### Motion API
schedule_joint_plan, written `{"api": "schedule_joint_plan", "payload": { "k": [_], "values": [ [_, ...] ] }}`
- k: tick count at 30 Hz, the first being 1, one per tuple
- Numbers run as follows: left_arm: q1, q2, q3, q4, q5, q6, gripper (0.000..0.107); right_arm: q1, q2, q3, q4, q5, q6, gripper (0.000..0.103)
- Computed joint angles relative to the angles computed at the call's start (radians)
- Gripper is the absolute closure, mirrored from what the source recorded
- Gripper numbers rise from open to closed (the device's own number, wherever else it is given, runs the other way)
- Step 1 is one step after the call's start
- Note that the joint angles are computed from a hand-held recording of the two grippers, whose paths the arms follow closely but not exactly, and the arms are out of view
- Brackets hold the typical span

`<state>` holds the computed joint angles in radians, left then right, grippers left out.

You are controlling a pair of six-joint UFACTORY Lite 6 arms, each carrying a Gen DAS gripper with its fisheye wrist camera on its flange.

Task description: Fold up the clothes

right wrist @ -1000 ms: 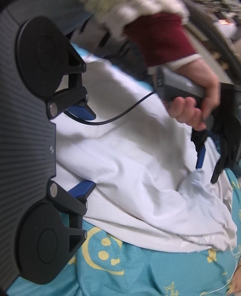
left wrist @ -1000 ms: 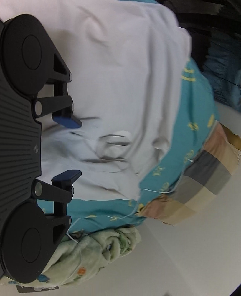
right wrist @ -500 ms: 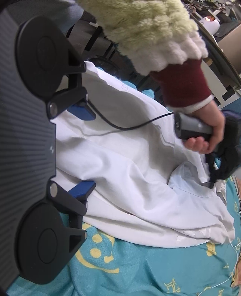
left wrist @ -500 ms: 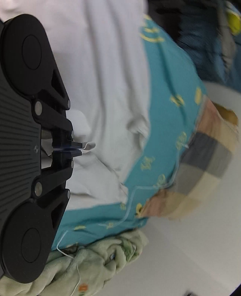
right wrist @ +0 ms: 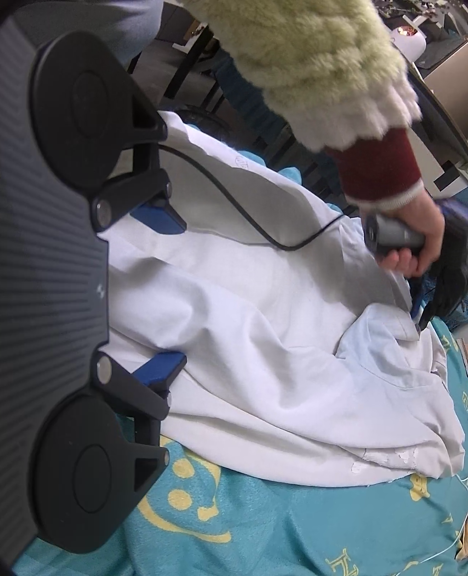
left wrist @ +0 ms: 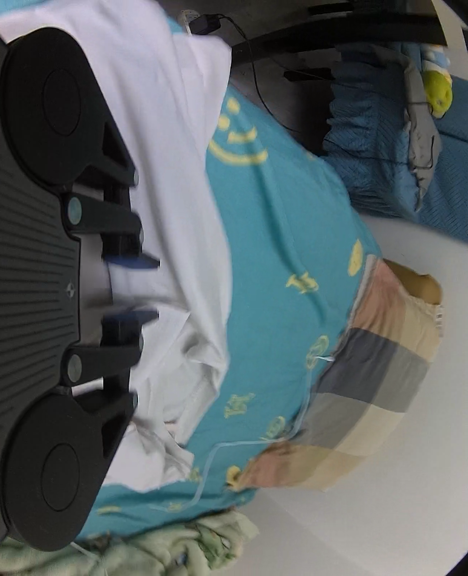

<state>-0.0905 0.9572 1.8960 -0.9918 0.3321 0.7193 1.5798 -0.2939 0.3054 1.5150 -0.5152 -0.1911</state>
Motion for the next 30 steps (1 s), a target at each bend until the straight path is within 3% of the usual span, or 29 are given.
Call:
{"api": "schedule_joint_plan", "payload": {
  "k": [2,5,7,9,12,15,17,22,24,27,28,29,30],
  "values": [
    [0.078,-0.112,-0.146,-0.209,0.035,0.176,0.058,-0.003,0.001,0.001,0.002,-0.002,-0.008,0.028],
    [0.218,-0.253,-0.353,-0.523,0.139,0.439,0.05,0.007,0.001,0.007,0.025,-0.015,-0.027,0.028],
    [0.313,-0.313,-0.466,-0.638,0.202,0.533,0.049,0.014,0.001,0.01,0.038,-0.024,-0.036,0.028],
    [0.401,-0.321,-0.505,-0.643,0.275,0.545,0.049,0.015,0.007,0.012,0.032,-0.028,-0.027,0.028],
    [0.465,-0.256,-0.428,-0.465,0.281,0.334,0.051,0.003,0.027,0.021,0.013,-0.022,-0.018,0.028],
    [0.494,-0.204,-0.368,-0.417,0.279,0.257,0.051,-0.021,0.044,0.026,-0.018,-0.008,-0.021,0.028],
    [0.494,-0.177,-0.345,-0.386,0.223,0.219,0.051,-0.032,0.056,0.029,-0.043,-0.002,-0.006,0.028],
    [0.541,-0.095,-0.33,-0.462,0.26,0.266,0.051,-0.049,0.063,0.018,-0.121,0.002,0.067,0.027],
    [0.547,-0.063,-0.309,-0.537,0.289,0.329,0.054,-0.057,0.057,0.006,-0.163,0.001,0.116,0.026],
    [0.528,-0.032,-0.264,-0.635,0.328,0.437,0.073,-0.065,0.048,-0.01,-0.219,-0.001,0.181,0.024],
    [0.515,-0.021,-0.234,-0.623,0.333,0.448,0.093,-0.066,0.045,-0.015,-0.229,-0.003,0.195,0.024],
    [0.501,-0.033,-0.233,-0.623,0.324,0.497,0.1,-0.066,0.043,-0.019,-0.239,-0.006,0.211,0.024],
    [0.477,-0.063,-0.245,-0.598,0.28,0.521,0.101,-0.065,0.042,-0.023,-0.249,-0.009,0.229,0.024]
  ]
}}
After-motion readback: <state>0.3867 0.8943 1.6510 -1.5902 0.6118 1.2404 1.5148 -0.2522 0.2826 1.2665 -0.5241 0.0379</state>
